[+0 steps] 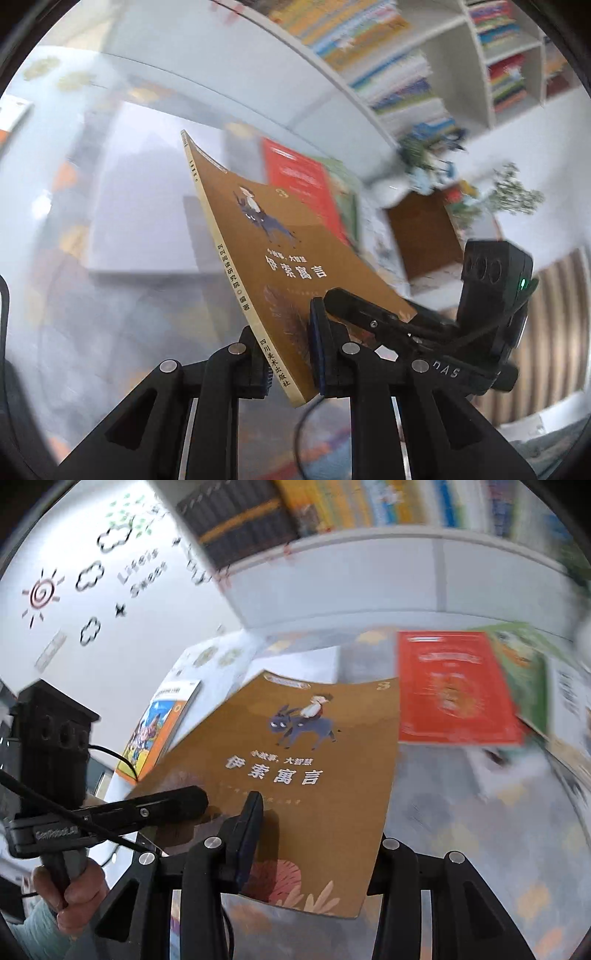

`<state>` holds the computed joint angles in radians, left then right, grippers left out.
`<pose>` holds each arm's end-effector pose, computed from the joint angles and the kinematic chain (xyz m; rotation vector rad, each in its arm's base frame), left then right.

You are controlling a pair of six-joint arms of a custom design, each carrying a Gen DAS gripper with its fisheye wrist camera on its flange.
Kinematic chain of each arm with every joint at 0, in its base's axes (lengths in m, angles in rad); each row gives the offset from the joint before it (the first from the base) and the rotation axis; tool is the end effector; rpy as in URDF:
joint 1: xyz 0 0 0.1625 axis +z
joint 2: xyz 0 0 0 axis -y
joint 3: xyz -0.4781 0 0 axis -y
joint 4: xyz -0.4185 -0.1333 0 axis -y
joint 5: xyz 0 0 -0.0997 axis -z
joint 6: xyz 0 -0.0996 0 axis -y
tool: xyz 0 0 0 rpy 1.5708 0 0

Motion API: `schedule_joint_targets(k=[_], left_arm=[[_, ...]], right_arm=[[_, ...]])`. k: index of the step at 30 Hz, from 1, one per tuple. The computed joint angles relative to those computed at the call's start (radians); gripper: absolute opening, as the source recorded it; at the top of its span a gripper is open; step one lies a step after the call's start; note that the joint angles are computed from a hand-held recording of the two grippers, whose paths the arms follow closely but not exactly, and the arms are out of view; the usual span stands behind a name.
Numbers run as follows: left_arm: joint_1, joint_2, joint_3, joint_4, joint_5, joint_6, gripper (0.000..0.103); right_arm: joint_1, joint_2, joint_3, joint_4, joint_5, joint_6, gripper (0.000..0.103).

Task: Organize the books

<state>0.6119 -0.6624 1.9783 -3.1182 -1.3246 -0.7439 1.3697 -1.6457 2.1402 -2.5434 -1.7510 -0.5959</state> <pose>-0.4020 -0.4746 -0.0196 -0.2869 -3.0724 0.5236 0.0200 -0.4799 0.3995 0.4793 -2.7047 0.5206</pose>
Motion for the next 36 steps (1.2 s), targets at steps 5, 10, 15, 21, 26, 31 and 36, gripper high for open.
schedule_joint_targets(k=[5, 10, 15, 21, 26, 31, 36], left_arm=[[0.083, 0.014, -0.024, 0.039, 0.019, 0.030, 0.015], [0.135, 0.019, -0.076, 0.130, 0.061, 0.040, 0.021], [0.167, -0.002, -0.044, 0.144, 0.107, -0.022, 0.021], [0.156, -0.013, -0.014, 0.135, 0.195, -0.080, 0.021], [0.168, -0.017, -0.001, 0.087, 0.185, -0.093, 0.021], [0.131, -0.006, -0.034, 0.174, 0.263, -0.099, 0.021], [0.094, 0.026, -0.116, 0.207, 0.197, 0.053, 0.026]], right_arm=[[0.002, 0.171, -0.084, 0.030, 0.005, 0.064, 0.043], [0.023, 0.278, -0.138, -0.010, -0.034, 0.131, 0.043], [0.033, 0.349, -0.189, 0.008, -0.079, 0.161, 0.043], [0.062, 0.380, -0.170, -0.052, -0.137, 0.092, 0.044], [0.066, 0.396, -0.178, -0.063, -0.147, 0.079, 0.046], [0.060, 0.374, -0.179, -0.012, -0.156, 0.073, 0.050], [-0.022, 0.259, -0.164, 0.009, -0.121, 0.083, 0.050]])
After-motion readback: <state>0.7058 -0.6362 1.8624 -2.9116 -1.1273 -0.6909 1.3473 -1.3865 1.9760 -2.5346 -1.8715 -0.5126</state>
